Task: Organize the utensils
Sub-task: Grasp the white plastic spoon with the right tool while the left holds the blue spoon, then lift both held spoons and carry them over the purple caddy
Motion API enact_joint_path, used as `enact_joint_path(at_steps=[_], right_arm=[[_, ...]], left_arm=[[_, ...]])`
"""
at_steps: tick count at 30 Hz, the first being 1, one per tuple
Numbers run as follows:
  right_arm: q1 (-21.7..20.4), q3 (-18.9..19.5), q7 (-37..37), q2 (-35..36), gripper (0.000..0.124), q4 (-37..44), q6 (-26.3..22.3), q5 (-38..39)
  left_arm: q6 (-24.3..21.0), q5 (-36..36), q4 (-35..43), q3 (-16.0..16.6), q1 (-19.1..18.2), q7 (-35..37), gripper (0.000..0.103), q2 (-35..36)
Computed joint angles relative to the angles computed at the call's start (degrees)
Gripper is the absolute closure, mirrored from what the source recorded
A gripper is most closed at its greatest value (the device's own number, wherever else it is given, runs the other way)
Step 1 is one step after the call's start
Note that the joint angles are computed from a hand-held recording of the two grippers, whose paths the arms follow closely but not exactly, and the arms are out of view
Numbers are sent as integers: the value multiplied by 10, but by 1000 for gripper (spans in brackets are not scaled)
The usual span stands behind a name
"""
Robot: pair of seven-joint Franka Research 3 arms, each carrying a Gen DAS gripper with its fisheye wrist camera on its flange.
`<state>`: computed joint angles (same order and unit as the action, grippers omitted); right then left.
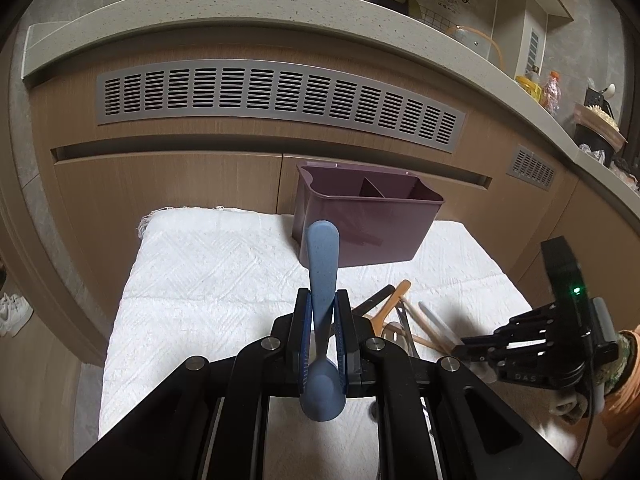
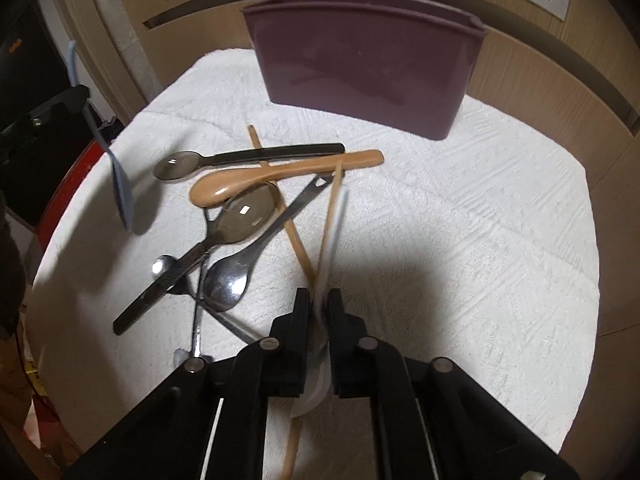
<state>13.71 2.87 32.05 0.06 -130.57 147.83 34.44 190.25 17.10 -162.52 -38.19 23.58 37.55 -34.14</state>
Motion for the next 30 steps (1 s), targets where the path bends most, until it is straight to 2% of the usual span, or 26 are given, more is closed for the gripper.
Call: enact_joint_path(at_steps=[6, 12, 17, 19, 23, 25, 27, 28, 30], right_arm=[[-2, -7, -44, -27, 117, -8, -8, 54], [6, -18, -122, -61, 117, -21, 2, 141], [14, -39, -221, -89, 117, -13, -12, 259], [12, -42, -234, -94, 117, -6, -18, 280], [18, -39, -283, -113, 117, 1, 19, 335], [21, -40, -288, -117, 117, 19, 36, 357], [19, -46, -268, -115, 117, 50, 26, 367], [18, -50, -264, -113, 117, 69, 17, 377], [22, -56, -307, -112, 117, 98, 15, 433]], left_arm=[[-10, 3, 4, 12, -19, -1, 92, -4], [-34, 15, 25, 33, -48, -12, 92, -14], [-44, 33, 54, 8, -26, -38, 92, -39], [-47, 39, 65, -3, -17, -52, 92, -46], [-68, 62, 98, -15, -2, -67, 92, -49], [-83, 77, 124, -8, 1, -70, 92, -41], [-94, 91, 146, -3, 7, -77, 92, -36], [-94, 100, 160, -6, 19, -83, 92, -37], [-93, 119, 188, -25, 59, -101, 92, -41]])
